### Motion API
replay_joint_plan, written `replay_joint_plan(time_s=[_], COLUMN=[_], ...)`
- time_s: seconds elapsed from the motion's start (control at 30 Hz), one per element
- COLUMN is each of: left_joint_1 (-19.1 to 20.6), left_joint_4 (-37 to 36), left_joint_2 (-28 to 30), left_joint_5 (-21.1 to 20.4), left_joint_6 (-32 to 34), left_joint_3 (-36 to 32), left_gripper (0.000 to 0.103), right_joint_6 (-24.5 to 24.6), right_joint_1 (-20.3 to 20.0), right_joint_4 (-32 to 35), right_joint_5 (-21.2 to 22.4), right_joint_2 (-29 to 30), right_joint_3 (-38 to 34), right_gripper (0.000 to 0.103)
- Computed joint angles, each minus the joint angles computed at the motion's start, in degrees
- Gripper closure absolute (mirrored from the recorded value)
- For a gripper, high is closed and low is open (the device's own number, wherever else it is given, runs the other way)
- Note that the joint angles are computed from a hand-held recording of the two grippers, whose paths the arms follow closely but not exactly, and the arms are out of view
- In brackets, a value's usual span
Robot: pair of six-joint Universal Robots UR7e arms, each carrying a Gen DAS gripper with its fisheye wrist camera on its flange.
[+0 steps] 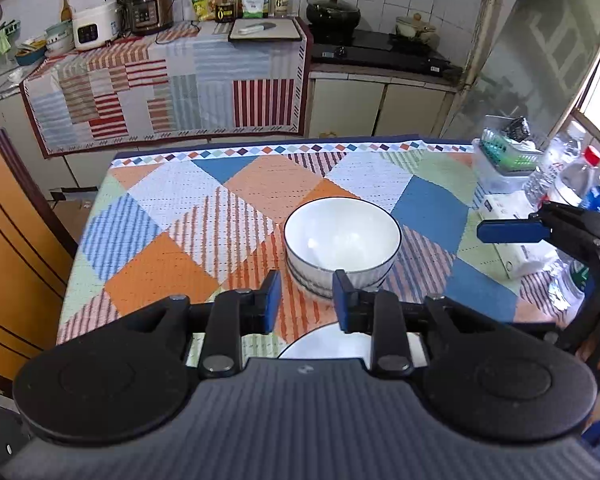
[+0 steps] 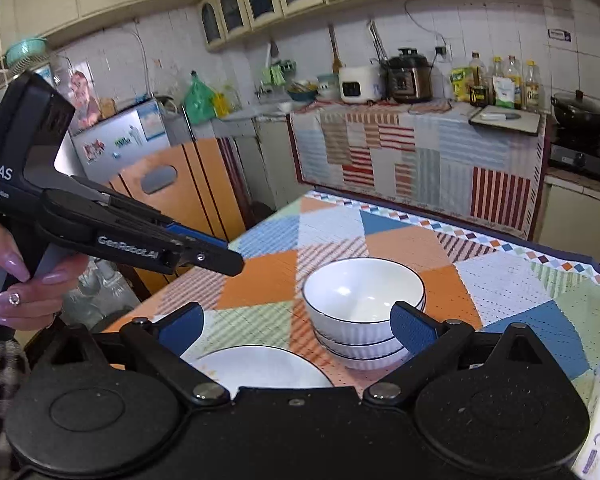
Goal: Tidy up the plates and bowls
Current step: 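Move the left tool to the bowl stack rim and close on it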
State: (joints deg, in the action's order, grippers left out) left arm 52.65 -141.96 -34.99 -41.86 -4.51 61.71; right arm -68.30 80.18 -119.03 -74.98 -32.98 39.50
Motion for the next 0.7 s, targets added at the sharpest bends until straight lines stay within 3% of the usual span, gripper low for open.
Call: replay_joint_plan(time_s=[0.2, 0.33, 0.6, 0.7], left_joint_1=[-1.2, -1.5, -1.1, -0.6], left_joint_4=[-2.3, -2.5, -0.8, 0.5], left_joint_2=[-5.3, -8.5, -11.4, -11.0], left_joint_5=[1.1, 0.7, -1.2, -1.5], left_joint_6=[-0.1, -1.1, -2.6, -2.0], left_joint_3=[8.0, 12.5, 16.5, 16.3], left_gripper=[0.053, 0.042, 0.033, 0.03], right_joint_6=[-2.3, -6.7, -8.7, -9.5], right_joint_1=[0.0, -0.5, -0.7, -1.0], right_joint_4=[-3.3, 1.2, -4.7, -2.8], right_joint_5=[-0.2, 1.8, -0.1, -0.8], right_joint_2=[-3.9, -5.0, -7.2, -6.6], right_joint_3=[6.7, 6.6, 11.5, 10.1], right_gripper=[0.002, 0.002, 0.002, 0.001])
